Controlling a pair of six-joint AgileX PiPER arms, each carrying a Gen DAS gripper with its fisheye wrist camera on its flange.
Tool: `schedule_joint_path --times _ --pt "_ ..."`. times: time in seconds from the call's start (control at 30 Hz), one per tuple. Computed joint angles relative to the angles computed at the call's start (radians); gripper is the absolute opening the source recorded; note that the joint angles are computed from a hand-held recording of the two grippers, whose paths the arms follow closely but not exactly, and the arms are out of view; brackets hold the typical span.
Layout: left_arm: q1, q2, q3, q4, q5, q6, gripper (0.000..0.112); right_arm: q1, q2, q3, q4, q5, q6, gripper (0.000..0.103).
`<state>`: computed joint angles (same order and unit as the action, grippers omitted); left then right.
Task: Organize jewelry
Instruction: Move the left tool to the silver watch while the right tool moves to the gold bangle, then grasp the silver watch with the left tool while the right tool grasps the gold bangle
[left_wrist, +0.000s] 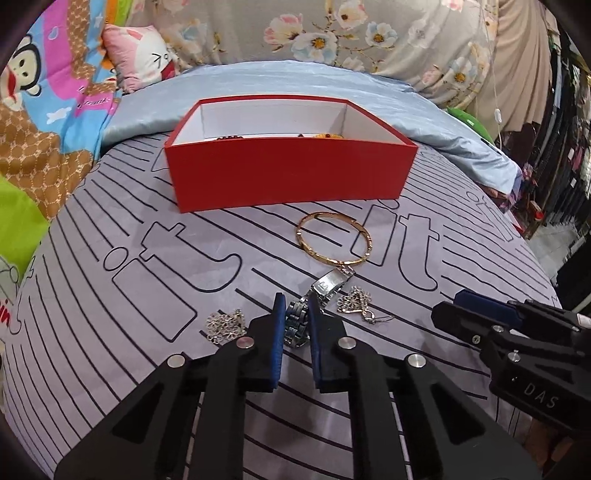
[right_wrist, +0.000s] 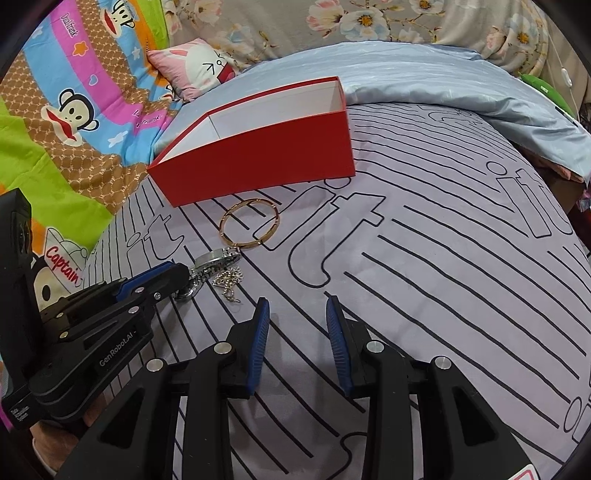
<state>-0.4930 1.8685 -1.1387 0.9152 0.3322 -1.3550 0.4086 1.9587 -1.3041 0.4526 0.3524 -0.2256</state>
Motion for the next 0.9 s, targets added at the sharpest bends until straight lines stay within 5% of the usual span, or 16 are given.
schedule_joint_path --times 0.23,0.37,0.47,0.9 --pt "0.019 -0.024 0.043 0.095 0.021 -0.193 0.012 0.026 0.064 -0.106 -0.031 0.034 0.027 0.032" --pt "0.032 -0.024 0.041 0.061 0.012 -0.166 0.012 0.050 0.116 -0.195 -0.096 0.062 0.077 0.033" --pt "0.037 -0.023 0.040 0.049 0.007 -0.152 0.012 0.062 0.154 -0.264 -0.154 0.076 0.130 0.050" --pt "0.049 -0.020 0.045 0.041 -0.020 -0.152 0.012 0.122 0.328 -0.559 -0.430 0.213 0.333 0.058"
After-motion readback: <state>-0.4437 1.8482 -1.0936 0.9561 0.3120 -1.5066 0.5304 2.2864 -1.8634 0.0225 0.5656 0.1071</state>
